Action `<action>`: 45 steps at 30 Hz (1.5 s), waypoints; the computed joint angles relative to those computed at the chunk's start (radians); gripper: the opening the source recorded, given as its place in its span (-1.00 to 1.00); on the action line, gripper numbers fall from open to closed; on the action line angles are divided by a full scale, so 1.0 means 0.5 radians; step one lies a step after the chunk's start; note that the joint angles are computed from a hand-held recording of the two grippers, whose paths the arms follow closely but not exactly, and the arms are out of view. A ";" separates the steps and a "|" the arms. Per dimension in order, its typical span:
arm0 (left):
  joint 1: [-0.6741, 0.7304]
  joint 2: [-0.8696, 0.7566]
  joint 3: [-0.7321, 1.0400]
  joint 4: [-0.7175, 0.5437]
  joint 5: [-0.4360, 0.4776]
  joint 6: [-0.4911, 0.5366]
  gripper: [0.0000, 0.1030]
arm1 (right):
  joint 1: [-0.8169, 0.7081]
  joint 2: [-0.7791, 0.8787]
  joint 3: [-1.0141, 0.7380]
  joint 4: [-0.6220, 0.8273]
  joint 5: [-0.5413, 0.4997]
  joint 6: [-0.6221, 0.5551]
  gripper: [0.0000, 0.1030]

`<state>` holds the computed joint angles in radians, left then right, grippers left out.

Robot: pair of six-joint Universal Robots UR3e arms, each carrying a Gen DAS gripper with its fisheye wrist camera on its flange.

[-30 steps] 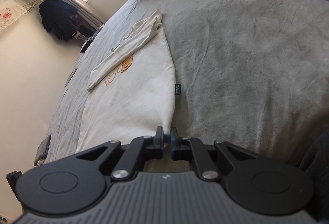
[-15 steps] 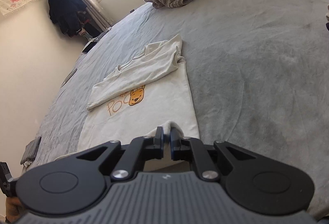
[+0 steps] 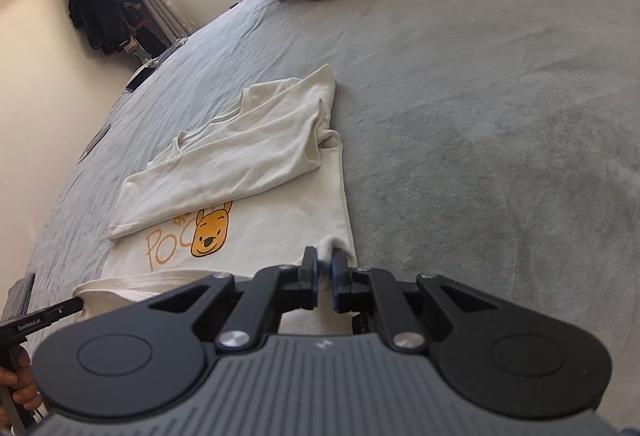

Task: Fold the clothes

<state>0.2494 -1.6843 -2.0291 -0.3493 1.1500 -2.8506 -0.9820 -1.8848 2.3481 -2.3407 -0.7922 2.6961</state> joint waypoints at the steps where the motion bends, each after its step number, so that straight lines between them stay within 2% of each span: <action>1: -0.013 -0.037 0.025 0.028 0.049 -0.030 -0.90 | -0.003 0.047 -0.021 0.000 0.003 0.022 -0.74; 3: 0.011 -0.075 0.056 0.059 0.055 -0.062 -0.90 | -0.018 0.102 -0.054 0.012 0.014 0.023 -0.71; 4: 0.044 -0.079 0.064 0.063 0.018 -0.071 -0.90 | -0.017 0.091 -0.059 -0.011 0.003 -0.022 -0.59; 5: 0.093 -0.067 0.064 0.050 -0.048 -0.083 -0.90 | -0.016 0.081 -0.063 -0.034 -0.008 -0.069 -0.33; 6: 0.137 -0.049 0.058 0.026 -0.107 -0.075 -0.90 | -0.015 0.071 -0.068 -0.058 -0.018 -0.115 -0.26; 10: 0.295 0.037 0.015 -0.168 -0.354 0.113 -0.85 | -0.010 0.046 -0.095 -0.100 -0.039 -0.369 -0.25; 12: 0.307 0.028 0.007 -0.235 -0.397 0.194 -0.72 | 0.000 0.047 -0.115 -0.066 -0.036 -0.569 -0.25; 17: 0.289 0.000 0.013 -0.340 -0.472 0.294 -0.69 | 0.064 0.143 -0.199 0.018 -0.043 -0.933 -0.25; 22: 0.420 0.082 -0.029 -0.438 -0.653 0.328 -0.53 | 0.102 0.225 -0.254 0.006 -0.069 -1.049 -0.25; 27: 0.306 0.013 0.009 -0.411 -0.556 0.395 -0.49 | 0.157 0.255 -0.249 -0.012 -0.103 -1.140 -0.27; 28: 0.273 -0.017 0.030 -0.399 -0.532 0.388 -0.40 | 0.164 0.258 -0.247 -0.017 -0.110 -1.144 -0.30; 30: 0.205 -0.081 0.070 -0.351 -0.482 0.362 -0.34 | 0.181 0.280 -0.241 -0.051 -0.131 -1.129 -0.43; 32: 0.133 -0.134 0.098 -0.278 -0.393 0.341 -0.44 | 0.200 0.299 -0.222 -0.125 -0.158 -1.102 -0.70; 33: 0.108 -0.146 0.100 -0.241 -0.357 0.345 -0.69 | 0.200 0.300 -0.215 -0.145 -0.158 -1.086 -0.71; 34: 0.084 -0.158 0.102 -0.204 -0.322 0.350 -0.80 | 0.197 0.299 -0.209 -0.157 -0.153 -1.074 -0.75; 40: 0.092 -0.141 0.046 -0.070 -0.329 0.304 -0.86 | 0.162 0.281 -0.208 -0.143 -0.125 -1.035 -0.86; 45: 0.032 -0.104 -0.054 0.124 -0.219 0.289 -0.86 | 0.176 0.292 -0.196 -0.183 -0.129 -0.971 -0.86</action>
<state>0.2653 -1.7364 -2.0563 -0.2871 1.0404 -2.7059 -0.8943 -1.7386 2.2503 -2.4322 -0.8569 2.2106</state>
